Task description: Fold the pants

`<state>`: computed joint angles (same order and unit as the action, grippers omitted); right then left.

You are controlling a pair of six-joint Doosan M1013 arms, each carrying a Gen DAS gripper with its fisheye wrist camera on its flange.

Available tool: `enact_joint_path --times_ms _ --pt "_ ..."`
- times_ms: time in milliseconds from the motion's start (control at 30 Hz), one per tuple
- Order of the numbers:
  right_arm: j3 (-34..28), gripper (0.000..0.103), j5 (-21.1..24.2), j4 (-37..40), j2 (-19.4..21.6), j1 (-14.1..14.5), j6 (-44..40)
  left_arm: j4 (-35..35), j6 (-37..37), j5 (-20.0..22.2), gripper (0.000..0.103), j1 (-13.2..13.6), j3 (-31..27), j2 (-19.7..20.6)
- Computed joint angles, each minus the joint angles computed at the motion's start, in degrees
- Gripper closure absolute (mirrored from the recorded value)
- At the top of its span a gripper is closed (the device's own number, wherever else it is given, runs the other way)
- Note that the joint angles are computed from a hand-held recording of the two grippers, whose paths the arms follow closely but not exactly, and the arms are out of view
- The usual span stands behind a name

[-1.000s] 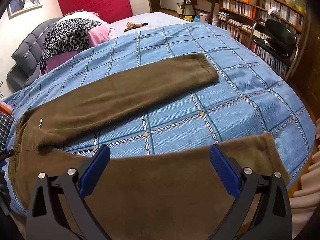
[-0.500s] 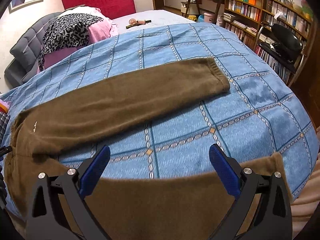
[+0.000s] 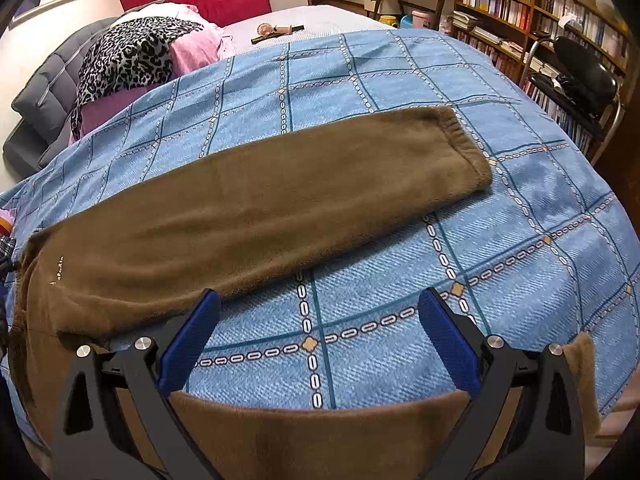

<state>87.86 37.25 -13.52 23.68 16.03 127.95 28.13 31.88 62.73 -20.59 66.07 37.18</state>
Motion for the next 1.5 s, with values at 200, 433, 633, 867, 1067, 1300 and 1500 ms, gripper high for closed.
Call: enact_joint_path --times_ms 200,433,633,867,1067,1300,1500 --pt "-0.85 0.003 0.37 1.43 0.91 -0.38 -1.49 0.49 4.47 0.52 0.005 1.91 -4.04 3.98" --pt "-1.67 0.003 1.12 2.46 1.81 -0.32 -2.63 -6.16 11.46 -5.84 0.021 3.39 -4.0 4.55" --pt "-2.24 0.003 0.58 3.6 2.31 -0.1 -4.26 -9.35 12.0 -12.34 0.062 3.39 -0.82 1.99" --pt "-3.52 0.003 -0.8 8.66 3.17 -2.09 -6.14 -3.69 9.56 -20.21 0.065 0.94 6.44 -4.4" --pt "-5.45 0.003 -0.08 14.04 4.49 -6.07 -5.41 -1.81 5.43 -26.65 0.065 -0.89 14.56 -11.55" --pt "-9.67 0.003 -0.18 27.83 7.25 -11.29 -13.41 6.89 -6.82 -33.55 0.065 -3.59 23.77 -18.96" --pt "-13.23 0.003 0.97 41.78 10.46 -15.97 -16.01 14.24 -16.83 -36.12 0.065 -5.76 30.14 -24.08"
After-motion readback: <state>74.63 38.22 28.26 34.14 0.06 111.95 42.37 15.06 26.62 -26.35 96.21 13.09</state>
